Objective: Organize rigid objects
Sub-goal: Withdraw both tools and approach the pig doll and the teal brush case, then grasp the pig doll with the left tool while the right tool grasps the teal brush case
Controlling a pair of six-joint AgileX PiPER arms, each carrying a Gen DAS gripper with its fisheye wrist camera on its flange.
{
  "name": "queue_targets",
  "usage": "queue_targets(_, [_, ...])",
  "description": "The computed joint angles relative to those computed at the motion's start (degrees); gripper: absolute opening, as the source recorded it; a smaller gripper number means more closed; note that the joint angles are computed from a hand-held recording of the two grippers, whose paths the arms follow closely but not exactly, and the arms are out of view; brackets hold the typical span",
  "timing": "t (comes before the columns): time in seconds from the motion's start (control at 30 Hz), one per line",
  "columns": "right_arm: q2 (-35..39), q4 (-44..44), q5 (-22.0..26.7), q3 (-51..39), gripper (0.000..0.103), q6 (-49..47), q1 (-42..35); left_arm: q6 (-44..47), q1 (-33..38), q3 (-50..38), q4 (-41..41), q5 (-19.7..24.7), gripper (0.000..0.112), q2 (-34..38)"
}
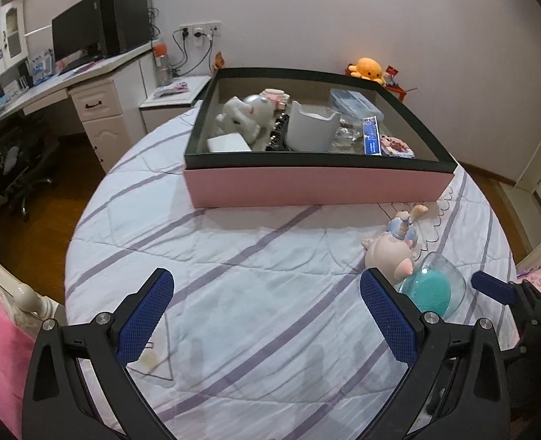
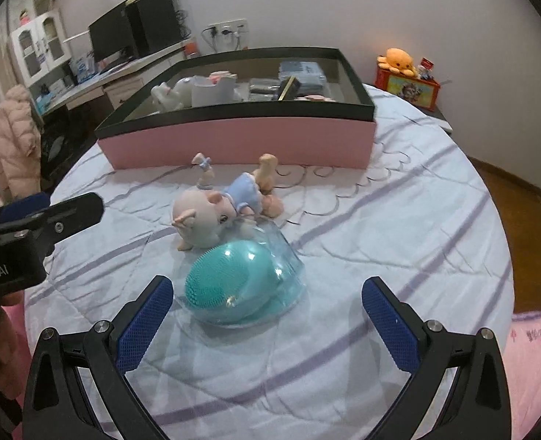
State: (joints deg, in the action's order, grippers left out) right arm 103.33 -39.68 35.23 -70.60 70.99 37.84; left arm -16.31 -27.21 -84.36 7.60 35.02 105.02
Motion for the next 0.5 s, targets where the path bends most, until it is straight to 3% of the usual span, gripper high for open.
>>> queue_targets(0.17, [1.1,0.4,-4.1,1.0,0.102,-1.6,-1.7,2.4,-0.4,-1.3,-2.4,0.5,0.103,1.4])
queue_targets(0.27, [0.4,-1.6,-6.3,2.6,0.091,-0.4,-2.1,3.6,-0.8,-2.2,-3.3,0.9,0.103,2.2])
queue_targets(0.33, [-0.4,-2.4,-7.1,3.6,0.076,-0.2,-2.5,4.4,-1.1,-2.8,-4.0,1.0,0.103,2.7])
queue_targets(0.5, [-1.9,-1.1,-7.2,4.9,0.076,-2.2,-4.5,6.5,-2.3,-4.1,-5.7,1.7,0.103,4.1])
